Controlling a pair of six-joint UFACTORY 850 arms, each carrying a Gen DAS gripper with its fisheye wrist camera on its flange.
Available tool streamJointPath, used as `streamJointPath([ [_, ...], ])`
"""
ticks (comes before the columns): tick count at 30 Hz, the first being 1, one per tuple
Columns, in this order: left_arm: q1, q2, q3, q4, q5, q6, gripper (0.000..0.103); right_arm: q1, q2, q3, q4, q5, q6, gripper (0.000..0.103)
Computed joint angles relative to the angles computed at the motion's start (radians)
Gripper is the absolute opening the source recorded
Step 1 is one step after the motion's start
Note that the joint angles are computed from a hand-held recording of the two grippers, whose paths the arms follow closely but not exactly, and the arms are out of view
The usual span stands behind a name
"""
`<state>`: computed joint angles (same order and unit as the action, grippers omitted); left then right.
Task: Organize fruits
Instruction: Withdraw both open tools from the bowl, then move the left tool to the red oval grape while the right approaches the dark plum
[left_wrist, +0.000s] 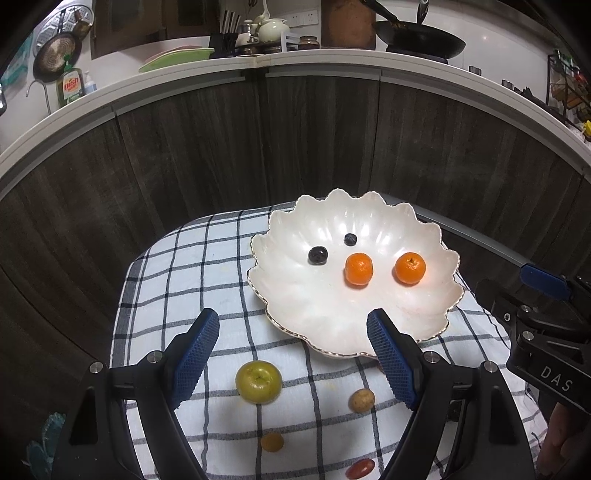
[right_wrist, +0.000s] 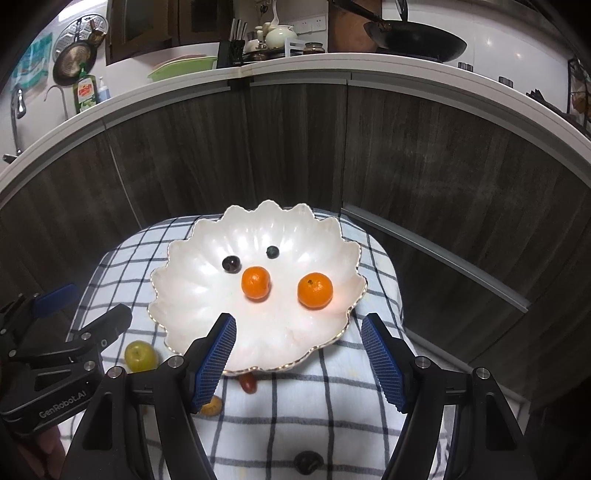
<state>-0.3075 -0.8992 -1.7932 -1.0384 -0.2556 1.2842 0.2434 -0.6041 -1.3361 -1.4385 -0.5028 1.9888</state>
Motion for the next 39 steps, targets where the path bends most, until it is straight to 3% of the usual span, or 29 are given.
streamJointPath([
  [14,0.003,0.061,0.106,-0.154,0.006,0.163,0.082,0.024,0.052,0.086,-0.058,-0.017,0.074,0.071],
  [39,0.007,0.144,0.333,-0.535,0.003,0.609,0.082,0.059,0.088,0.217,-0.126,-0.007,0.162,0.071],
])
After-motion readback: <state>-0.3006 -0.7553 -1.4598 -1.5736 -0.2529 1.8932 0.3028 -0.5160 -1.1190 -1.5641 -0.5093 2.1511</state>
